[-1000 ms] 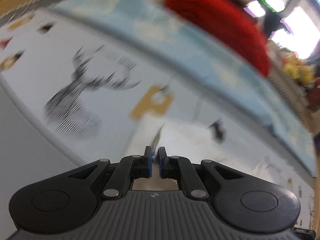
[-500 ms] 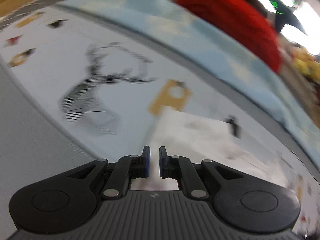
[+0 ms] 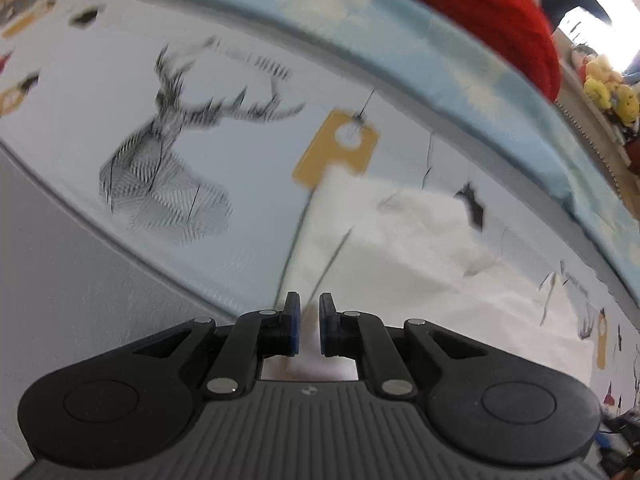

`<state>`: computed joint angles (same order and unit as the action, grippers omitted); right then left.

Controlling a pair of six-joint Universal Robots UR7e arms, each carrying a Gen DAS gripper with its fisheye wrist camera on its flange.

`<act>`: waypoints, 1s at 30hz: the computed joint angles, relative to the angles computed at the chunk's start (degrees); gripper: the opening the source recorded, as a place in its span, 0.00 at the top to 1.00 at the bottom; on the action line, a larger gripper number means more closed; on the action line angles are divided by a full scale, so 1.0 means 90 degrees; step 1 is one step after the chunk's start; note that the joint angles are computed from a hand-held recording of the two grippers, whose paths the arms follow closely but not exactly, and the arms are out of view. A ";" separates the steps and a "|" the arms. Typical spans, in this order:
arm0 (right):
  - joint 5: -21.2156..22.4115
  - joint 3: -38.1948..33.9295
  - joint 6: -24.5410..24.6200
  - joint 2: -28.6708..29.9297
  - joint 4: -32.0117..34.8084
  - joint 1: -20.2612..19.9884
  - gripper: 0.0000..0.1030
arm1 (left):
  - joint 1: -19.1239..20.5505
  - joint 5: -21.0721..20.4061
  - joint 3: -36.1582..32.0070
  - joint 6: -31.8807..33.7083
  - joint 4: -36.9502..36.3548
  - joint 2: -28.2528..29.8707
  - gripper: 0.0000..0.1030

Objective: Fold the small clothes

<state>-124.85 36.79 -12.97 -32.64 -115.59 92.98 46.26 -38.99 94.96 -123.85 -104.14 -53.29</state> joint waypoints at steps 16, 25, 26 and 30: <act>0.0812 -0.0272 -0.1294 -0.0866 0.0640 0.0372 0.57 | -0.1679 0.0415 -0.1058 -0.0009 0.2996 0.0167 0.80; 0.1128 0.1075 -0.2381 -0.2773 0.1512 -0.0078 0.57 | -0.2789 -0.0402 0.0117 0.0072 0.0909 0.0673 0.79; 0.1001 0.1256 -0.2458 -0.2914 0.1516 -0.0198 0.57 | -0.2795 -0.0749 0.0319 0.0013 0.0465 0.0745 0.80; 0.0079 0.1782 -0.2538 -0.3265 0.1806 -0.0516 0.57 | -0.2852 -0.1244 0.0613 0.0108 -0.0191 0.0777 0.79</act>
<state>-124.14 52.83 -35.81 -62.02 -99.34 88.34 20.59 -50.19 100.47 -122.88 -105.86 -46.30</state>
